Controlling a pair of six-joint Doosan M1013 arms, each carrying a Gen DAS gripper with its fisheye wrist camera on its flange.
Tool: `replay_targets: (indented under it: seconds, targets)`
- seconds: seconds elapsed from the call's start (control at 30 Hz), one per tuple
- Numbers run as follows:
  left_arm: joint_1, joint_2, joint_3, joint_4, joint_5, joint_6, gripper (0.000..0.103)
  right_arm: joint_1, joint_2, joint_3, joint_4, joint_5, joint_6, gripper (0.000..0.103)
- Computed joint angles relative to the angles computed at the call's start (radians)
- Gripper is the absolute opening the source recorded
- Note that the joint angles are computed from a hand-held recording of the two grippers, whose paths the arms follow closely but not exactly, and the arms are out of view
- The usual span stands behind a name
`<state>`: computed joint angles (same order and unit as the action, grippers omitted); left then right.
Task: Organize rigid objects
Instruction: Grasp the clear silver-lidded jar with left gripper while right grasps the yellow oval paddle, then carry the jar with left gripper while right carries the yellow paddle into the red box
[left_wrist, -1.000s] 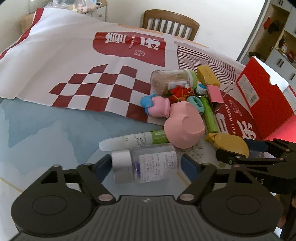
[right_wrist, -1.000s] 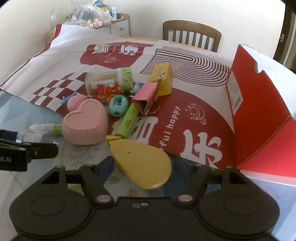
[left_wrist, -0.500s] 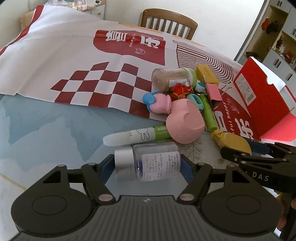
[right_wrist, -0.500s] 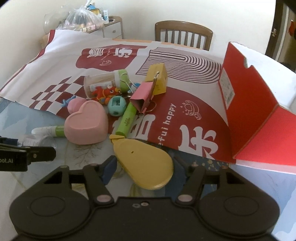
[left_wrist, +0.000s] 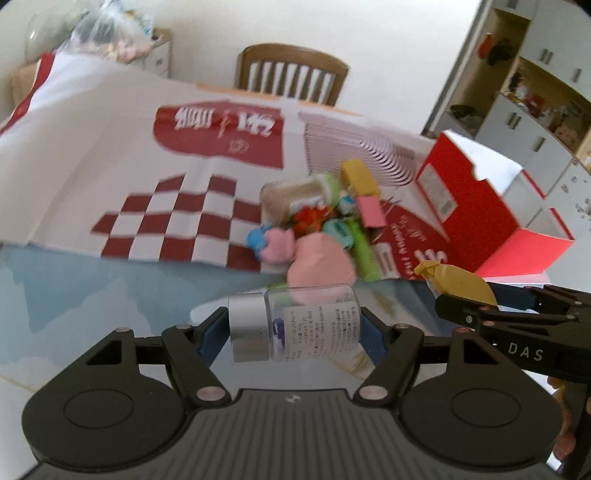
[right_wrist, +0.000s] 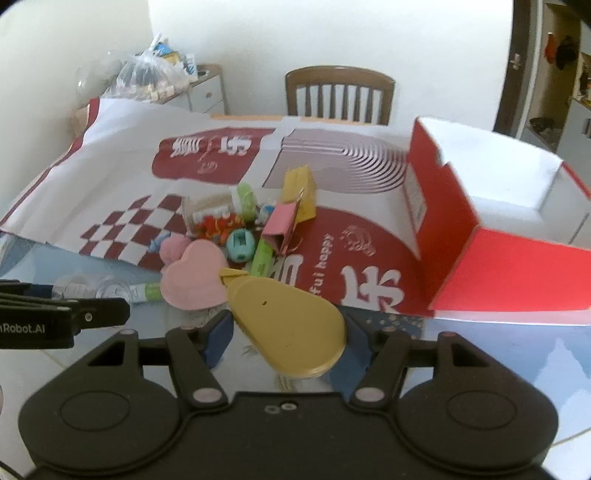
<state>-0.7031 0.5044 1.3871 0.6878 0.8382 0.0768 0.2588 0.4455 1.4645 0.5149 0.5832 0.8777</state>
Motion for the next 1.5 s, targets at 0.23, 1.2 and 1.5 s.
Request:
replay_targets:
  seconds: [0.23, 1.2, 1.5]
  targets:
    - [0.001, -0.014, -0.032, 0.022, -0.033, 0.095, 0.074, -0.008, -0.037, -0.006, -0.053, -0.023, 0.100, 0.065]
    - [0.016, 0.272, -0.582, -0.118, 0.053, 0.483, 0.074, -0.144, 0.063, -0.216, -0.096, -0.008, 0.092, 0.065]
    - [0.017, 0.490, -0.960, -0.177, 0.224, 0.571, 0.074, -0.191, 0.168, -0.367, -0.068, 0.117, 0.001, 0.065]
